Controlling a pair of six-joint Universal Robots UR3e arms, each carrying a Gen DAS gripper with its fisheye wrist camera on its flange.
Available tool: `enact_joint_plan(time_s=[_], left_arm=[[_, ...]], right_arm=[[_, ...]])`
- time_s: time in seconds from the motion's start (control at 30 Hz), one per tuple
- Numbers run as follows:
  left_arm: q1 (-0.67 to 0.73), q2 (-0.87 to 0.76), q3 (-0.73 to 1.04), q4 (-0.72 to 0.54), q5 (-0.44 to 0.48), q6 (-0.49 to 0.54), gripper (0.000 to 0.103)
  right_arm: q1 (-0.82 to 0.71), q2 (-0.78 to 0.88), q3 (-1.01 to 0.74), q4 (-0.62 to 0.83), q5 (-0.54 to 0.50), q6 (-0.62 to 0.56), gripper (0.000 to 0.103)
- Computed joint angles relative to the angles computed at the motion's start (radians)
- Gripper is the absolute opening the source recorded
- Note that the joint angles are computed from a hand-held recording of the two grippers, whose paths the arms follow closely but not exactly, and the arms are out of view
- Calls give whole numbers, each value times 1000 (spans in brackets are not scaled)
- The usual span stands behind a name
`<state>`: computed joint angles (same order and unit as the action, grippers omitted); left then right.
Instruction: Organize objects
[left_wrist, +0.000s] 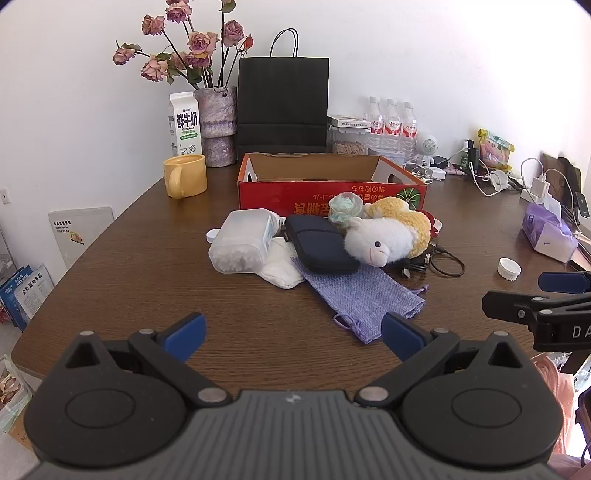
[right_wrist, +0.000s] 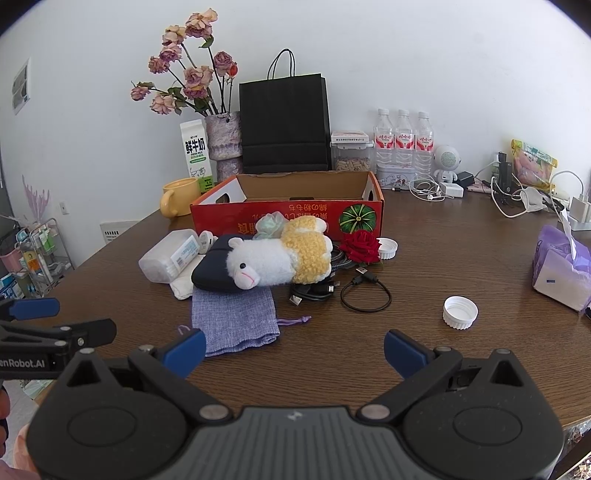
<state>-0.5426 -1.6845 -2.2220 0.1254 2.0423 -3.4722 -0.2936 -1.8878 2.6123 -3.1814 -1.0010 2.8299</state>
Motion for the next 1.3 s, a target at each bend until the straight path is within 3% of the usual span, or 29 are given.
enact_joint_plan(time_s=[1.3], left_arm=[[-10,-7,1,-4,10,-14,103]], right_arm=[[-6,-15,6,14,7,-6,103]])
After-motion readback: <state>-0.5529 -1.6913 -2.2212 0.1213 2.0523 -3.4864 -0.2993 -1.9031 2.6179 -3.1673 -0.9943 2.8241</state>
